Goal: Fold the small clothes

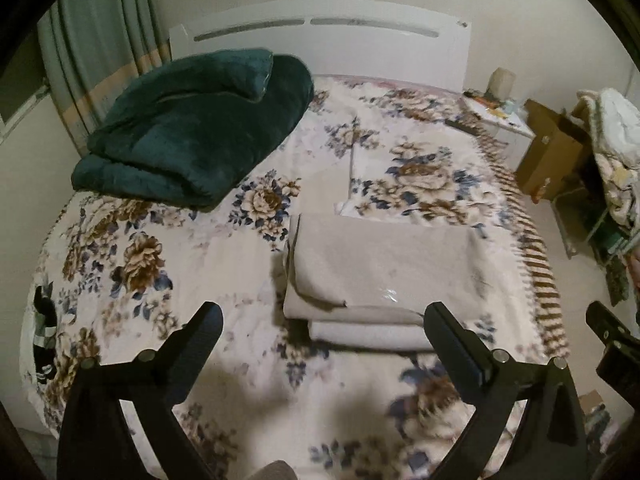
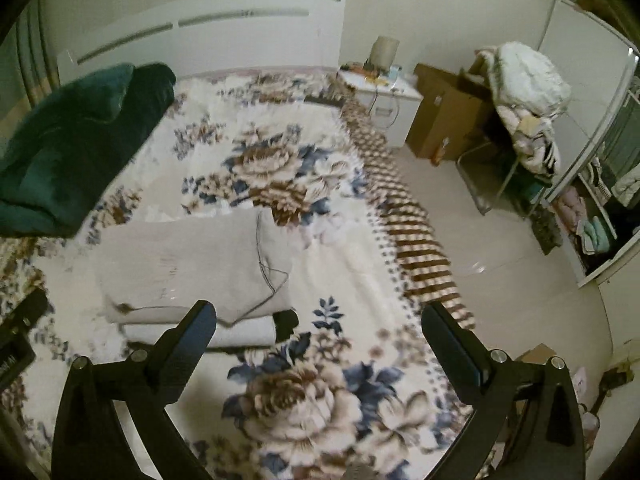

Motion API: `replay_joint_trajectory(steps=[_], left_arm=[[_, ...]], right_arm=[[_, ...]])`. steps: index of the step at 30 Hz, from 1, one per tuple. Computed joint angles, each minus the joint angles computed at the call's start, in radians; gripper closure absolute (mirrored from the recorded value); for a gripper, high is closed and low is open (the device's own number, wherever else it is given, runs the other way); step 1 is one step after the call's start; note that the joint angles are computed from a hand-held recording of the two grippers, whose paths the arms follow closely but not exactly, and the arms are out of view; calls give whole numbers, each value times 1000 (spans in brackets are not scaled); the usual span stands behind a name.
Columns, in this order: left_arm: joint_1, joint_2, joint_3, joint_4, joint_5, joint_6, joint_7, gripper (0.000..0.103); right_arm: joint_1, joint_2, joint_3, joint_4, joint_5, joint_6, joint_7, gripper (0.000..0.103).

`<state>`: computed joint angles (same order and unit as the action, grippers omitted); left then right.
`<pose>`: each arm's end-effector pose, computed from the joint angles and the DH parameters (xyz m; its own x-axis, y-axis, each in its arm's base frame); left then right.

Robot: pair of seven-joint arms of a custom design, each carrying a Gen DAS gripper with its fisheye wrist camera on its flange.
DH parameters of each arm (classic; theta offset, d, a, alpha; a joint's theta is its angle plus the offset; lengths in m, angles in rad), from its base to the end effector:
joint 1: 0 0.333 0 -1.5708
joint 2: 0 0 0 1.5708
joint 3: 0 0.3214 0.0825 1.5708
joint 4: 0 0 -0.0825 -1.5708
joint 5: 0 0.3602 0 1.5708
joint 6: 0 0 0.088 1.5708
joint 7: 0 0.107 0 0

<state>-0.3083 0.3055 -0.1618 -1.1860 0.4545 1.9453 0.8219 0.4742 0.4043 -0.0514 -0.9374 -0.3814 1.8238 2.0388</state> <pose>0.6041 -0.2497 0.6753 0.2292 -0.9734 -0.0077 -0.8010 -0.1841 -0.5697 0.6105 0.2528 0.7107 -0.0749 -0.9874 0.1396 -0.8223 -0.0180 -0.5687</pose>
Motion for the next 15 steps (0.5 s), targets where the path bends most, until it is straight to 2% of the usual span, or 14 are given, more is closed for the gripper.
replay_joint_trajectory(steps=[4, 8, 15], left_arm=[[-38, -77, -20, 17, 27, -90, 2, 0], [-70, -133, -49, 59, 43, -183, 0, 0], [-136, -186, -92, 157, 112, -322, -5, 0]], right_arm=[[22, -142, 20, -55, -35, -47, 12, 0], [32, -263, 72, -77, -76, -108, 15, 0], [21, -379, 164, -16, -70, -216, -29, 0]])
